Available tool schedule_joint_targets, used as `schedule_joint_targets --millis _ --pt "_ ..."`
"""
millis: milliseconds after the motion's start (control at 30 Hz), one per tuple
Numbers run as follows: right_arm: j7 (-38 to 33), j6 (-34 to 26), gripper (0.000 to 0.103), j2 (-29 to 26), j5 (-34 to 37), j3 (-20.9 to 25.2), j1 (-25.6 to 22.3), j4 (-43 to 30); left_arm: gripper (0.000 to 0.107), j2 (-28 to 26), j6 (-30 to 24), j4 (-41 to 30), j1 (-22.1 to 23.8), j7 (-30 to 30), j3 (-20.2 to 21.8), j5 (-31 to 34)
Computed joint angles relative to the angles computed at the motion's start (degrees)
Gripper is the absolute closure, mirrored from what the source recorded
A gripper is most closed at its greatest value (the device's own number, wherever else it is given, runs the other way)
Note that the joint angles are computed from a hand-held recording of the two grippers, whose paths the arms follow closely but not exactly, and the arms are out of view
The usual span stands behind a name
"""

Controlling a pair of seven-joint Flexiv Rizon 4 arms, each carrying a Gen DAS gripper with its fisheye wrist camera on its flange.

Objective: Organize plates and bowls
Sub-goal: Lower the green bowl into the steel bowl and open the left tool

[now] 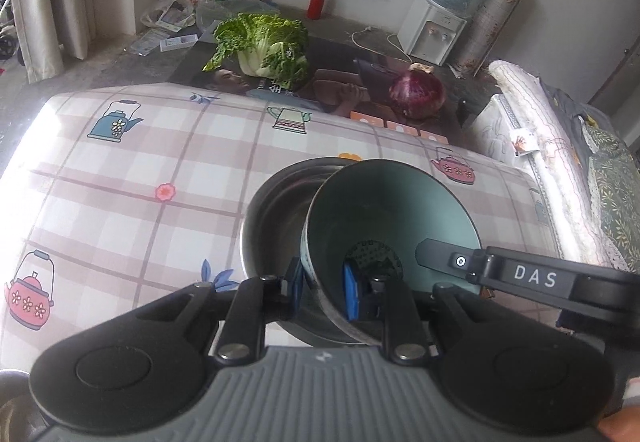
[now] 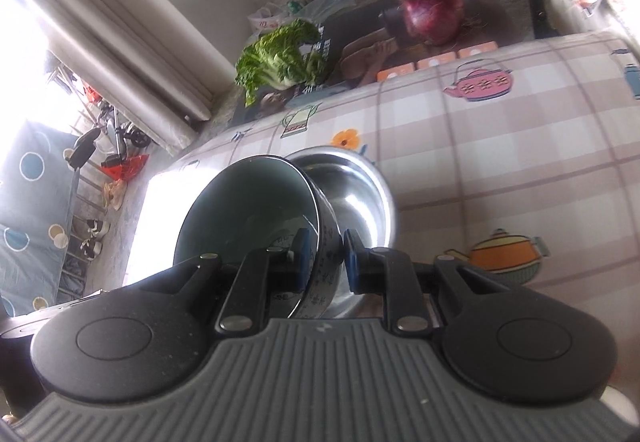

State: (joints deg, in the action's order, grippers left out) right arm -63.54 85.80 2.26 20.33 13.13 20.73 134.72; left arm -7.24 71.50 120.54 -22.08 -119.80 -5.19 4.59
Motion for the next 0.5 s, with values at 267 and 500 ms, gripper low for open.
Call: schedule_joint_targets --millis 267,500 --pt "4.14 3.68 0.086 -7.6 -5.63 0.76 -0.3 -1.81 0.085 -3.08 3.86 1.87 1.69 5.96 -0.35 -4.36" --pt "18.58 8.87 0.083 -9.64 -23.95 -7.5 3.94 3.08 0.075 -3.7 9.94 5.22 2.73 13.88 -2.56 -11.58"
